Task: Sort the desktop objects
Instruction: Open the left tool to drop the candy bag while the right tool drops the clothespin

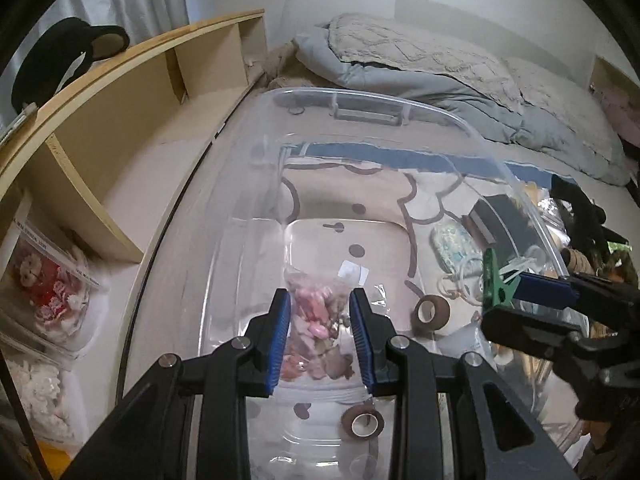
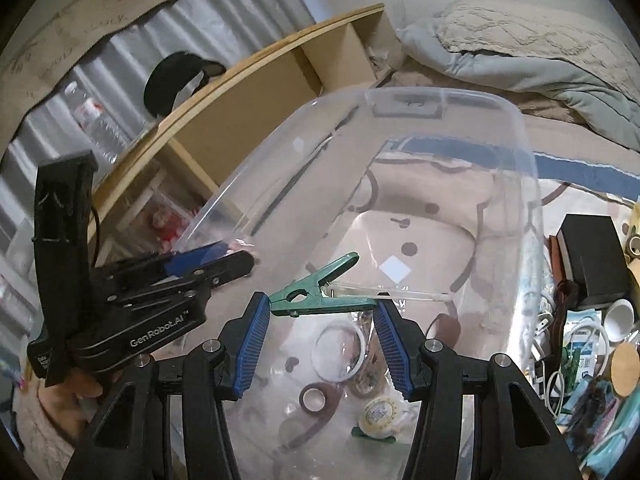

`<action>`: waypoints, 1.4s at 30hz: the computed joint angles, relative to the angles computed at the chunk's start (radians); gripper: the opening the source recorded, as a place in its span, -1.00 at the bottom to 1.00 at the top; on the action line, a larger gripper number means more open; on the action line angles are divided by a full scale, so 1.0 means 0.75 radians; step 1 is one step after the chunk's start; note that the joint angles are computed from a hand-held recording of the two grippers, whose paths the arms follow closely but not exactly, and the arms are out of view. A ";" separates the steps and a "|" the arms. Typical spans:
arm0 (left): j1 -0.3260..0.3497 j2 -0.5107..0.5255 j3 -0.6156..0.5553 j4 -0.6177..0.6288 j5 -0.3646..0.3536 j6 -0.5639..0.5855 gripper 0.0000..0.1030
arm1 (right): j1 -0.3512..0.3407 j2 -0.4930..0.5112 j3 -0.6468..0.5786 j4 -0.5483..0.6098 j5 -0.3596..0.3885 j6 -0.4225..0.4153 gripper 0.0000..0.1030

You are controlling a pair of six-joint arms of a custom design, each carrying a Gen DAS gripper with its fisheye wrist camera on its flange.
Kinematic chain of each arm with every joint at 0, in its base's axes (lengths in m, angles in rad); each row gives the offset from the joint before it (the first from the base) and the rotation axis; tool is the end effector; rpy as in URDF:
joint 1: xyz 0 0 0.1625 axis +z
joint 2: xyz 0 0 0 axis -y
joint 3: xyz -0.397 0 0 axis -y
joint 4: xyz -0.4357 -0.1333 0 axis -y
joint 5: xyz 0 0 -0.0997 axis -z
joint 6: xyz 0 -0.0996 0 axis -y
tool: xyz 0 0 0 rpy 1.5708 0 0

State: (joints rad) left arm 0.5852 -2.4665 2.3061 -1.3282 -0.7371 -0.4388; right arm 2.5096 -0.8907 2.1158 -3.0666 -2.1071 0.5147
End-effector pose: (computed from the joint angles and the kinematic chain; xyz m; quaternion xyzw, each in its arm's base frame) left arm -0.0641 -0.2908 0.4053 0.2627 0.8752 -0.2359 0.3308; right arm 0.4652 -0.2385 0.0054 0.1661 -0.9416 0.2717 0.1097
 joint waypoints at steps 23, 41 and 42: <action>0.034 -0.070 0.042 -0.213 -0.036 0.054 -0.41 | 0.018 0.055 -0.051 0.108 -0.086 -0.035 0.06; 0.047 -0.082 0.053 -0.273 -0.043 0.073 -0.37 | 0.044 0.045 -0.069 0.215 -0.216 0.054 0.49; 0.046 -0.081 0.052 -0.269 -0.040 0.072 -0.37 | 0.047 0.047 -0.070 0.217 -0.222 0.053 0.49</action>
